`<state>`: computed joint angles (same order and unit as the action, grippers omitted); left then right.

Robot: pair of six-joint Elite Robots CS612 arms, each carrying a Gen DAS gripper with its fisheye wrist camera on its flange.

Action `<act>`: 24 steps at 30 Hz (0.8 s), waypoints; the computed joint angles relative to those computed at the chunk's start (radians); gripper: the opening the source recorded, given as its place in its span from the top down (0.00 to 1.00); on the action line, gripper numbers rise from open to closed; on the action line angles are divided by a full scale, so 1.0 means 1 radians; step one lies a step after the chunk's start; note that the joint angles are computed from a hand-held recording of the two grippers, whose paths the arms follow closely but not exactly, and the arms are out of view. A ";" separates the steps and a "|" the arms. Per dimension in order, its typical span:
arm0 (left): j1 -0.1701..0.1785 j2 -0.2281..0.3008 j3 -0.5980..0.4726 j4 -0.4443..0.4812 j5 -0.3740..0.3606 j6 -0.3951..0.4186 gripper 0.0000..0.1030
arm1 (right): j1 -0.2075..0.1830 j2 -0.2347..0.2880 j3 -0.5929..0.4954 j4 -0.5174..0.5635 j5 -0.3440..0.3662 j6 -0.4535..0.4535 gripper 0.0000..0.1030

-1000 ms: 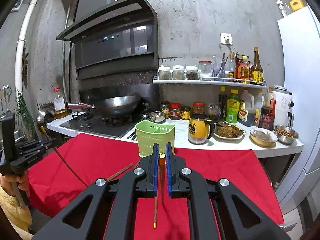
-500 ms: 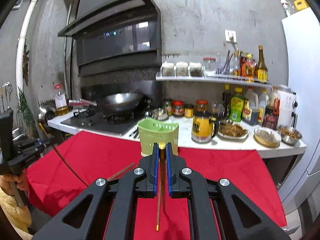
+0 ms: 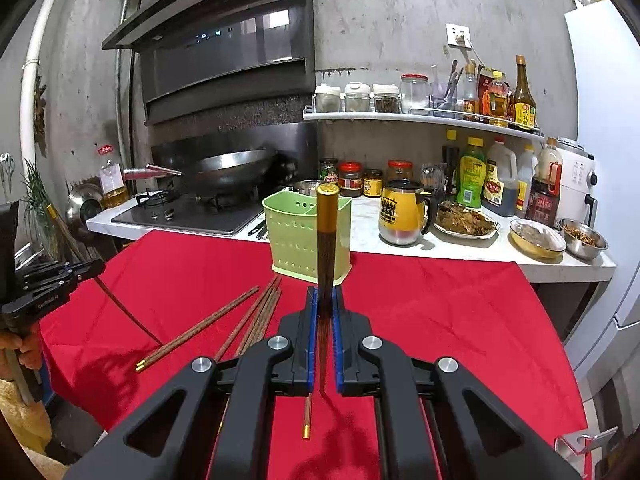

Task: Organize utensils
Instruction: 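Lift the left tool's chopstick upright while the right tool raises its chopstick, then lower the left tool's chopstick into the green holder while the right tool does too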

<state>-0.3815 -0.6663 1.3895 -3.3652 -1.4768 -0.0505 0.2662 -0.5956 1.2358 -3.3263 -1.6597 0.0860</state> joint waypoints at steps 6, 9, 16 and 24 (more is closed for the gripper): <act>0.001 0.016 -0.051 -0.076 0.008 0.016 0.94 | 0.001 0.012 -0.027 -0.048 -0.036 -0.022 0.93; 0.003 0.053 -0.142 -0.082 -0.005 0.049 0.94 | -0.006 0.031 -0.084 -0.045 -0.034 -0.027 0.93; 0.006 0.160 -0.418 -0.021 -0.069 0.059 0.94 | -0.011 0.127 -0.334 -0.035 -0.019 -0.066 0.93; 0.003 0.387 -0.874 0.248 -0.121 0.044 0.94 | -0.016 0.325 -0.734 0.147 -0.014 -0.072 0.93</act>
<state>-0.3789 -0.2798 0.5154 -3.1172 -1.5979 -0.0066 0.2502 -0.2705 0.5020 -3.1789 -1.6733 0.0136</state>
